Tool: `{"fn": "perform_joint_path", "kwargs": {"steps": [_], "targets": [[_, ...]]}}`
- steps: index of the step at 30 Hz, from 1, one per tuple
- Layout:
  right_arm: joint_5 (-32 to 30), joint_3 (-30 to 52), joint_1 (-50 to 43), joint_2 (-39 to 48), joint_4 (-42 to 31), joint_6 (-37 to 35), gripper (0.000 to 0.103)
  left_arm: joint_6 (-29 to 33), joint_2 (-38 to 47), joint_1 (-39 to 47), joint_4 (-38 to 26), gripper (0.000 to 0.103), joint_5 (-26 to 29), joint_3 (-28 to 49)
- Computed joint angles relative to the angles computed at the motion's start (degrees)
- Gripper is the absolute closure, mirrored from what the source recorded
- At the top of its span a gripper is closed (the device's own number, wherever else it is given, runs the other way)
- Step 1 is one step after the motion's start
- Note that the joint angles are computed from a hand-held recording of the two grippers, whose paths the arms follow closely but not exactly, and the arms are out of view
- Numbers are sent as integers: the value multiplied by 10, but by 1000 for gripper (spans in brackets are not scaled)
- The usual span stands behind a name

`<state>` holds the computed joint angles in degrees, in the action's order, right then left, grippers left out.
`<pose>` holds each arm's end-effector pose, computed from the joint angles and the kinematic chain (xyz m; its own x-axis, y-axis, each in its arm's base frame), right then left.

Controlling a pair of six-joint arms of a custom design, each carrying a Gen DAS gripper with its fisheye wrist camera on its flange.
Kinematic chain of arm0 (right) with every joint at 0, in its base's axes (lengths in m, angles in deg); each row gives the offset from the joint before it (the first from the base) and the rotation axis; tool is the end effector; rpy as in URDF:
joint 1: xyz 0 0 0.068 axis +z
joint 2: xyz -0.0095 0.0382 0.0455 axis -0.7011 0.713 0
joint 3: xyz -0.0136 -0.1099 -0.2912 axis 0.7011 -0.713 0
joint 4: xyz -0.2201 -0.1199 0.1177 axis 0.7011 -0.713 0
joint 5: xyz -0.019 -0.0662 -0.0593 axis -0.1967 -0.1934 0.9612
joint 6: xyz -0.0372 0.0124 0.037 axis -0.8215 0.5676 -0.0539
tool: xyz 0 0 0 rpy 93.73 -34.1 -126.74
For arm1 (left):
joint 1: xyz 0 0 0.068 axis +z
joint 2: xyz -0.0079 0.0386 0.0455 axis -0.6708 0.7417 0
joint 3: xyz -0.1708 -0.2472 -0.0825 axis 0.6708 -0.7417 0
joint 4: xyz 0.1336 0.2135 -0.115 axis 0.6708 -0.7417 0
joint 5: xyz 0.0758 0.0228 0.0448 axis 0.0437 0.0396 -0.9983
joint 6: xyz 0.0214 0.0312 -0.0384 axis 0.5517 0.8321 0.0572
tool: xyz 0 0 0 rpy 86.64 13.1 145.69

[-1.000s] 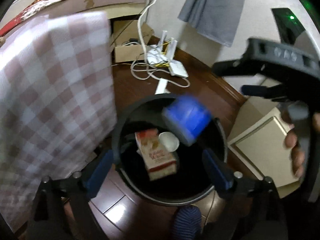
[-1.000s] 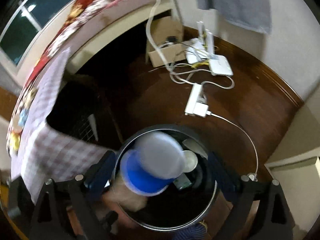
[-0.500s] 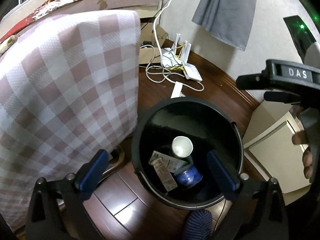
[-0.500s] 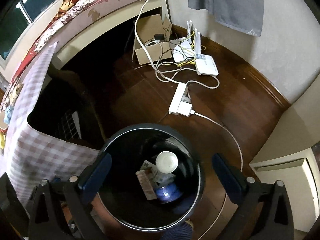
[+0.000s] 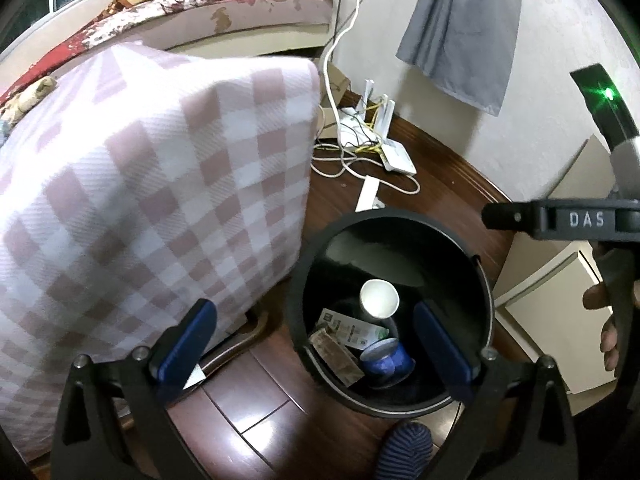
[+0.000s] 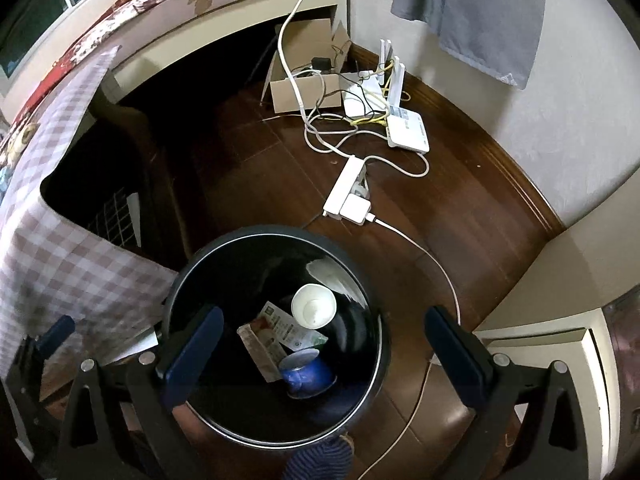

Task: Collect trash
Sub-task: 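Move both empty tools back over the table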

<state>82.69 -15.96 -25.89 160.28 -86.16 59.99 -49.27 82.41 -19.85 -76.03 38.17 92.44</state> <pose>0.2808 0.0921 0.2149 -0.9160 0.0490 -0.3982 0.0200 0.9969 0.0767 0.1973 0.0652 0.2269 -0.8056 0.1407 -0.5755 0.2380 0.9664 -0.0969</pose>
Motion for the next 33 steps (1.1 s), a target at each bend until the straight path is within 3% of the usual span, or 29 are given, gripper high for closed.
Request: {"fn": "perform_joint_path", "kwargs": {"steps": [20,33], "targets": [[79,48,133,-53,-48,20,1,61,-30,148,-79,4,81,81],[109,153,226,0,-13,16,1,104,32,298,-96,3,154,178]]}}
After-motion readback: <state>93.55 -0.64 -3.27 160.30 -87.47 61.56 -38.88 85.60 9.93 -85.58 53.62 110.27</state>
